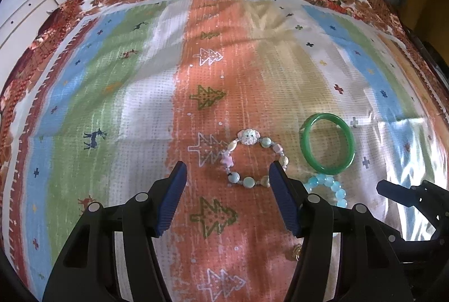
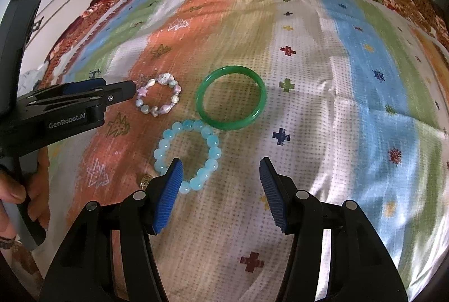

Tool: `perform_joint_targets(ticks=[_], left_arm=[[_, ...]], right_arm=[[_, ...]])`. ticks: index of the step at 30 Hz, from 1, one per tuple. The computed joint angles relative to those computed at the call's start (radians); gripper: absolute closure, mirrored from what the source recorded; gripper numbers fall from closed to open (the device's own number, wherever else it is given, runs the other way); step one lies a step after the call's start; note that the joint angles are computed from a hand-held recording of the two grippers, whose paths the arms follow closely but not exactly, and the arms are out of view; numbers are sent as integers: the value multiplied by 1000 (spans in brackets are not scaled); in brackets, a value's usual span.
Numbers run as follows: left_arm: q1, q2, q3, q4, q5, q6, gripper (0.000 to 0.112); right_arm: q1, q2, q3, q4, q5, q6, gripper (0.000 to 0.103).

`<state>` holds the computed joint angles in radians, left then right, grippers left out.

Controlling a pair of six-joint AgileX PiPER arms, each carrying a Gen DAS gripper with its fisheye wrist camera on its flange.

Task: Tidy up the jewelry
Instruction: 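Move right tool to light-blue bracelet while left tool moves to white pearl bracelet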

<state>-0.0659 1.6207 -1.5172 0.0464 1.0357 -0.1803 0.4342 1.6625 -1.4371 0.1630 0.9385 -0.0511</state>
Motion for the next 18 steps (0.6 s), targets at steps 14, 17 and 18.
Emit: perform_joint_targets(ticks=[14, 17, 18], left_arm=[[24, 89, -44, -4, 5, 6, 51], [30, 107, -53, -6, 2, 9, 51], [30, 113, -56, -4, 1, 6, 51]], right_arm=[[26, 73, -52, -43, 17, 27, 46], [34, 86, -61, -62, 13, 37, 46], [36, 90, -64, -67, 12, 38, 46]])
